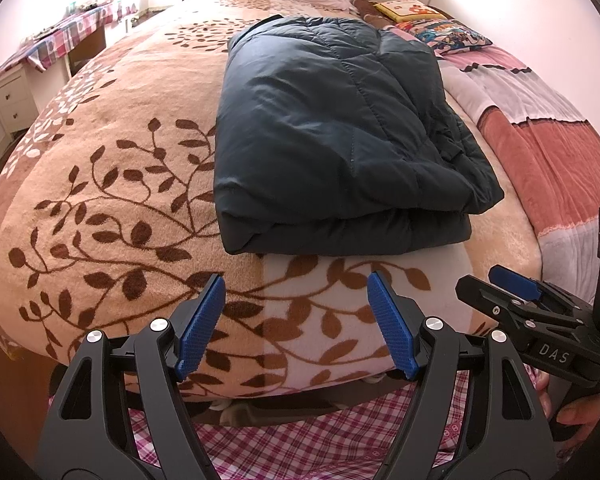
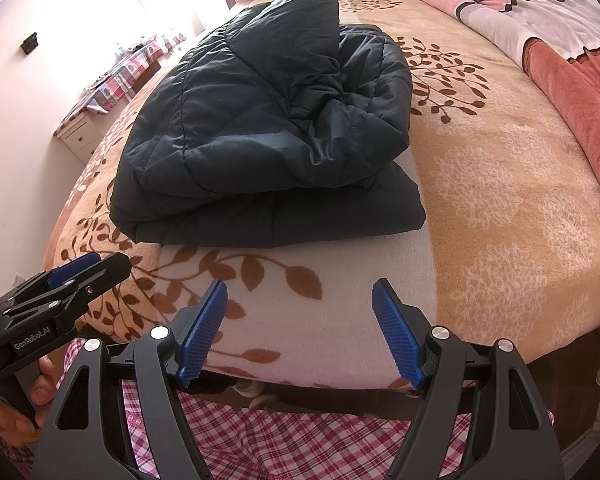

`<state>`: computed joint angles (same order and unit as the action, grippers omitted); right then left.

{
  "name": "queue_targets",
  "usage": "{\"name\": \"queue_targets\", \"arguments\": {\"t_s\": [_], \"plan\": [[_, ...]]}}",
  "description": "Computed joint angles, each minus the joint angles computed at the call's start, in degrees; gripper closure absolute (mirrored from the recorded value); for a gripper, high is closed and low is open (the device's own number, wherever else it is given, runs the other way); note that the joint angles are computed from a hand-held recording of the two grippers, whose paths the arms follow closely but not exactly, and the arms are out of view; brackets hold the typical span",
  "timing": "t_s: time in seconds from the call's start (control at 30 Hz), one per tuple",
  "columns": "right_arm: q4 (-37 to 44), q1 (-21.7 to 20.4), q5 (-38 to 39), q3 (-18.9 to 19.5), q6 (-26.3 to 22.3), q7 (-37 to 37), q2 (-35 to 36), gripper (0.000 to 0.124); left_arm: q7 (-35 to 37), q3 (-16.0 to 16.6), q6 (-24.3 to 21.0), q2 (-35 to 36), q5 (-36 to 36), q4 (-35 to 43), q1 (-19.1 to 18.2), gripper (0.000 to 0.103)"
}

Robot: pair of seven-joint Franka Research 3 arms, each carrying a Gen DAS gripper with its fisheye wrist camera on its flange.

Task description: Fold large clothes

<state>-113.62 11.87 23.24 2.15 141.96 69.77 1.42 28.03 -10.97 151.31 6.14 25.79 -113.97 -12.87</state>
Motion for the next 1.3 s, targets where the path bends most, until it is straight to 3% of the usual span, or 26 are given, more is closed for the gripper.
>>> {"name": "queue_targets", "arguments": {"t_s": [1.3], "plan": [[0.02,0.09,-0.11,0.01,0.02,0.26,0.14,0.051,0.02,-0.14,-3.11,0.40,0.84,1.44,-0.51,0.032]]}}
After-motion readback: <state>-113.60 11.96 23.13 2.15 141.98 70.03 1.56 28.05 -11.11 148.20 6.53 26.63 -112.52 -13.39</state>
